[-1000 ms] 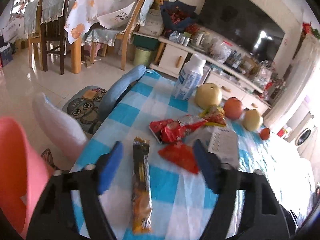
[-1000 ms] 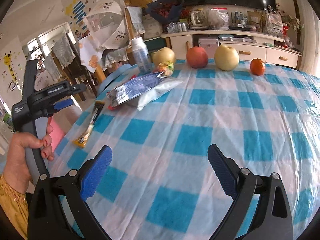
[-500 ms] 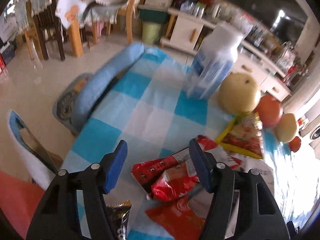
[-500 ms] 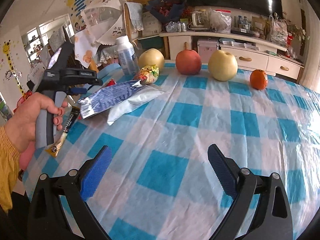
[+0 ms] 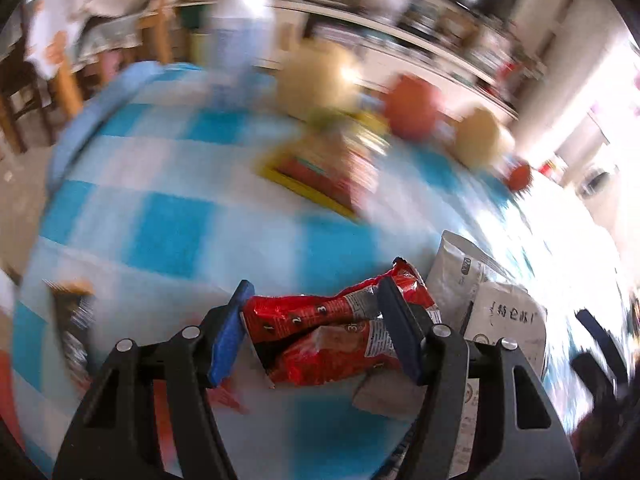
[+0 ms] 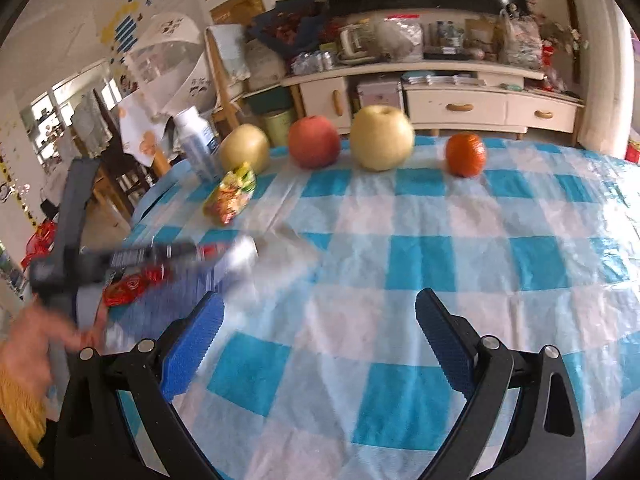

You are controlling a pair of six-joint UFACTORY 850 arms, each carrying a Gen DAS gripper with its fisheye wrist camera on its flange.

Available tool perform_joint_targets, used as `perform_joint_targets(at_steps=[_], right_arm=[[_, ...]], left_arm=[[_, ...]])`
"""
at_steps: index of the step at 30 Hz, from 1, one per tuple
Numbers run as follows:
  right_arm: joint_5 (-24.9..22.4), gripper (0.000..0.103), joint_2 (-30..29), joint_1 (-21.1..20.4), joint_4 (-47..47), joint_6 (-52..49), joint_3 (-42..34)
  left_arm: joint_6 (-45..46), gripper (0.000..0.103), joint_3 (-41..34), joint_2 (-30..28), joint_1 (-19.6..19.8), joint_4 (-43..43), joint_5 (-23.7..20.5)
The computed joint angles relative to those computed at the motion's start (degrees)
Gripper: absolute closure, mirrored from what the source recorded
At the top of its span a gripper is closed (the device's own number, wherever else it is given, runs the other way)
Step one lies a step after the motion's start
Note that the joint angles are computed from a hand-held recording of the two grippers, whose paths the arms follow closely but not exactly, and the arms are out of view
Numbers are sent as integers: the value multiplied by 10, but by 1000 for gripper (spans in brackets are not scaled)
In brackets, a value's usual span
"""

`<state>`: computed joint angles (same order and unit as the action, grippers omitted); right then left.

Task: Collect trash
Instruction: 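Move left gripper to the yellow snack bag while right gripper reaches the white printed pouch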

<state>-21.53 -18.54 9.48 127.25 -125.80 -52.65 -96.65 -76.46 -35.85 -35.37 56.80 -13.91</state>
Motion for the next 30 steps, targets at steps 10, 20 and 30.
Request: perform_joint_targets(at_steps=[10, 20, 30], right_arm=[[-14, 8, 9, -20, -51, 64, 6], [-95, 8, 11, -30, -242, 236, 8], [-103, 8, 7, -7, -327, 269, 5]], left_arm=[[48, 27, -65, -18, -10, 60, -48], [390, 25, -215, -120, 33, -177, -101], [385, 43, -266, -165, 38, -182, -128]])
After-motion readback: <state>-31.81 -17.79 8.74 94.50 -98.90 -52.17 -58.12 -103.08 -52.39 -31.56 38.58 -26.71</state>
